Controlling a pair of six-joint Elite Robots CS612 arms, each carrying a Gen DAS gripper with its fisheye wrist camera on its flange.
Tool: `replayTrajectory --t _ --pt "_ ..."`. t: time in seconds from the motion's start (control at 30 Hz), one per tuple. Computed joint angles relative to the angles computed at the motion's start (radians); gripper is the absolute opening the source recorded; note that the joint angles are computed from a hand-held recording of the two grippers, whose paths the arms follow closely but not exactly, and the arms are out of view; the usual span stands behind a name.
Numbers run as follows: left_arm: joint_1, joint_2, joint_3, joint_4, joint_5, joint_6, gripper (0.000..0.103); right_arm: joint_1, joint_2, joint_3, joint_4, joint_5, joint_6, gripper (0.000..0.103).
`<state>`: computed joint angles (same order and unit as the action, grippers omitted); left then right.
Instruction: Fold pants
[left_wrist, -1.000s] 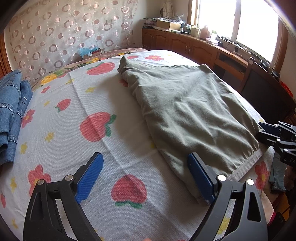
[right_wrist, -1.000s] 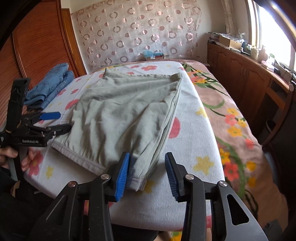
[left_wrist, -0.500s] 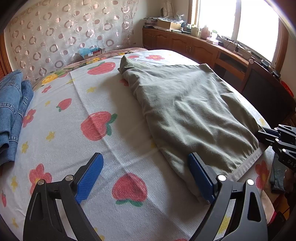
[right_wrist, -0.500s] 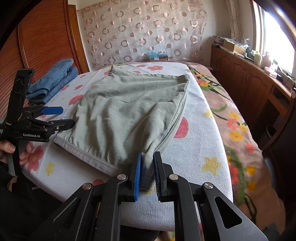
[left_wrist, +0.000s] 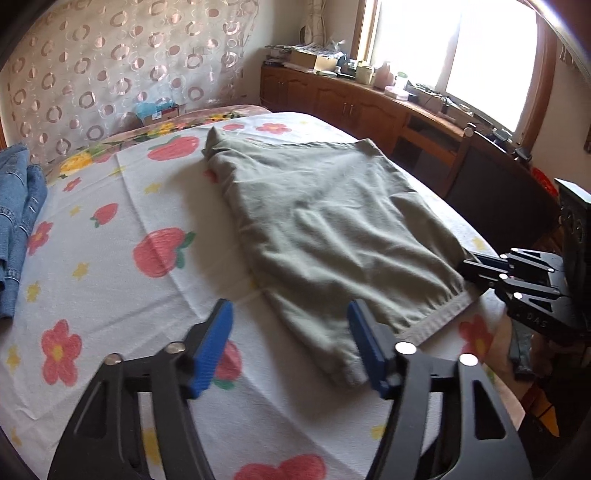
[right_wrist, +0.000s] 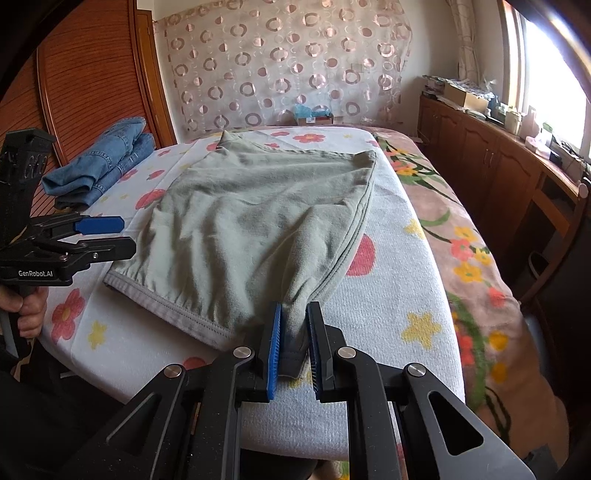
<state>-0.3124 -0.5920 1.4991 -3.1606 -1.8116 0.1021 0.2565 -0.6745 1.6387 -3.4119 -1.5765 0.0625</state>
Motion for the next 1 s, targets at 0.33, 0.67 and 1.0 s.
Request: replayTrajectory --t 0.33,0.67,1.0 --pt "-0.016 0.003 0.006 0.001 0.026 0.016 0.040 -0.006 0.001 0.004 -0.010 0.018 0.010 0.014" --pt "-0.017 -0.004 0.025 -0.031 0.005 0.033 0.008 -0.015 0.005 0.005 -0.024 0.061 0.025 0.007" --pt "-0.006 -0.045 0.050 -0.144 -0.014 0.000 0.007 -0.010 -0.023 0.005 -0.123 0.091 -0.013 0.006"
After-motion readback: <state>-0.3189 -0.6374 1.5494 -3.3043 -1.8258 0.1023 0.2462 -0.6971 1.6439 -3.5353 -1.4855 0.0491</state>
